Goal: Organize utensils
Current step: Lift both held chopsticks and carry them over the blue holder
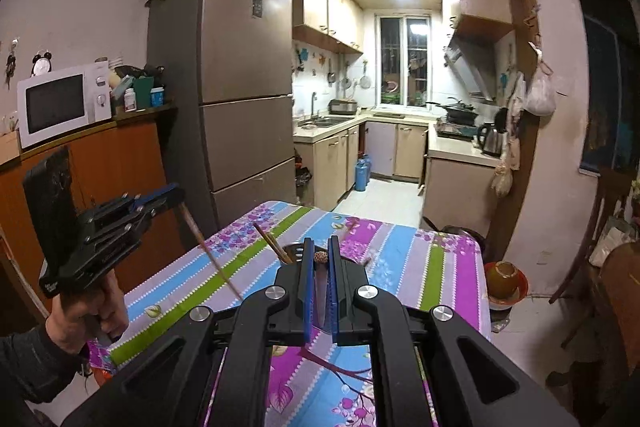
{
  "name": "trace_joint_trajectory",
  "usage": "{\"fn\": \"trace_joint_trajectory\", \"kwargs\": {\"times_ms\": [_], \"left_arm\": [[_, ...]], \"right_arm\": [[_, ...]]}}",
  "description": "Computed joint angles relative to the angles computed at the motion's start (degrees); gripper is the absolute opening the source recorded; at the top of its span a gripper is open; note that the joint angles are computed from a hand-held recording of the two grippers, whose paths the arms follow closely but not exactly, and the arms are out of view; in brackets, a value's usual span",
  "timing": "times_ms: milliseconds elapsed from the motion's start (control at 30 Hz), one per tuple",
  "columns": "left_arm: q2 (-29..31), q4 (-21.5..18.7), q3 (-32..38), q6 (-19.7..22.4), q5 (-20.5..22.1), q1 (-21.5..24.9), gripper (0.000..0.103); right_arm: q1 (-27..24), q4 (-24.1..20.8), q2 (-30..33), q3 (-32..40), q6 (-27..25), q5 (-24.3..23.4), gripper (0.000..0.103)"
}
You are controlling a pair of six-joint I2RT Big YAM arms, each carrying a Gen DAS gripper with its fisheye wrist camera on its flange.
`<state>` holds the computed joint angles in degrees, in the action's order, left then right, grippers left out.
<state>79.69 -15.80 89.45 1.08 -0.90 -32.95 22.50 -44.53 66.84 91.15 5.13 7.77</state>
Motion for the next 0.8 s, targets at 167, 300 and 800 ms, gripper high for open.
{"fn": "trace_joint_trajectory", "kwargs": {"times_ms": [167,300,800], "left_arm": [[2.3,-3.4,6.9,-0.3,-0.4,0.3,0.005],[4.5,-5.3,12.1,1.4,-1.4,-0.3,0.005],[13.6,-9.9,28.8,1.7,0.3,0.5,0.005]], "right_arm": [[-0.5,-5.2,5.0,8.9,-0.7,-2.1,0.008],[-0.9,-8.7,9.0,15.5,-1.3,-2.6,0.008],[-2.8,-14.9,18.5,30.4,-2.0,-2.2,0.008]]}}
